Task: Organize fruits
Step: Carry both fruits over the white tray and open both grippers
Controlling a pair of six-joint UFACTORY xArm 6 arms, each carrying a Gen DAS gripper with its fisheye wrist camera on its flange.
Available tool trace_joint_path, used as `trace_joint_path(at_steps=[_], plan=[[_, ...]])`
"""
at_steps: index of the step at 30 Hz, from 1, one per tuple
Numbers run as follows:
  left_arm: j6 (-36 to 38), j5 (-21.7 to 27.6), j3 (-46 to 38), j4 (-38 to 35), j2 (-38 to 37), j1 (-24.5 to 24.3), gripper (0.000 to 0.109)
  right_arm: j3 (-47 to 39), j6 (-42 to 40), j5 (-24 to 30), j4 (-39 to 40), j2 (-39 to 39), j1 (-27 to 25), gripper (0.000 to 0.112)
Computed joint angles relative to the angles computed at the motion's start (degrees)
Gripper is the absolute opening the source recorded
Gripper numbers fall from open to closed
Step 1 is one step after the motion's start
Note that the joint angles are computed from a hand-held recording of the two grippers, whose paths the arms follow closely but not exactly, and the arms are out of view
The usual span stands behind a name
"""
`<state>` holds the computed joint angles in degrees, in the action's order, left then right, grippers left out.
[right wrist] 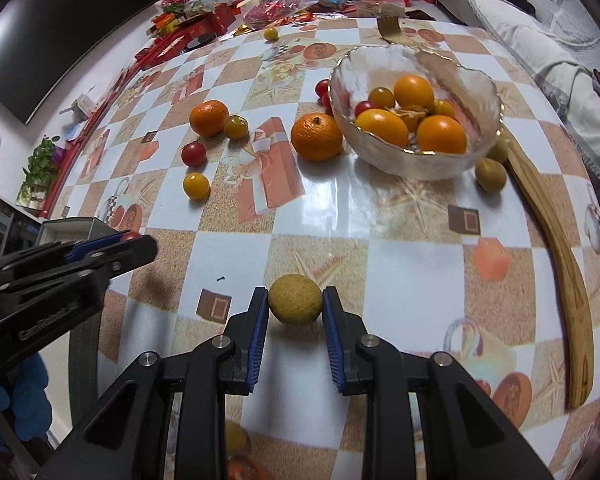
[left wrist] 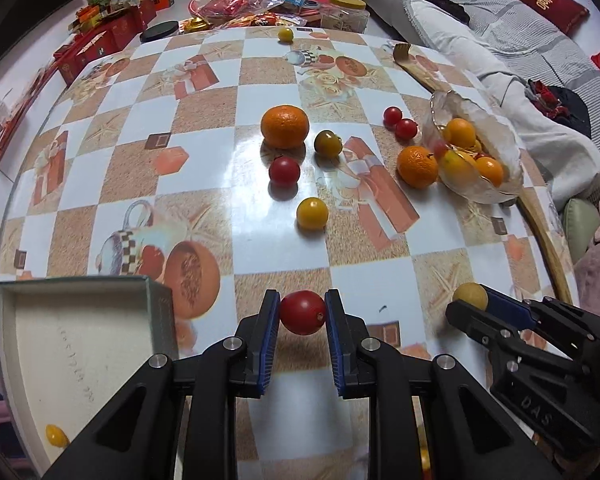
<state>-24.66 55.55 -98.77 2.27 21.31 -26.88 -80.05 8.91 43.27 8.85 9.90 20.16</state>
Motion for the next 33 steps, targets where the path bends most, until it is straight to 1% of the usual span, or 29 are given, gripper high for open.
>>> trace_joint_path(at_steps=[10, 17, 21, 27, 33], plan=[[-0.6, -1.4, 8.6, 0.7, -8.4, 0.4, 0.024, 1.3, 1.0, 2.5, 1.9, -2.8, 0.8, 0.029], [-1.9, -1.5, 16.5, 2.0, -16.1, 1.6, 0.024, 0.5, 1.4, 3.8, 1.7, -3.8, 2.8, 0.03], [-3.2, -1.3, 21.7, 2.9, -20.8, 3.3, 0.024, -1.7, 1.5, 4.8, 1.6, -2.8, 4.5, 0.03], [-4.3, -1.3, 26.7, 4.1, -25.3, 6.7, 0.024, -6.0, 1.4, 6.1, 2.3, 0.0, 8.0, 0.03], [-4.6, -2.0, 30.4, 6.4, -27.6, 11.1, 0.024, -14.3, 0.6, 8.3, 4.0, 6.1, 11.8, 0.03]])
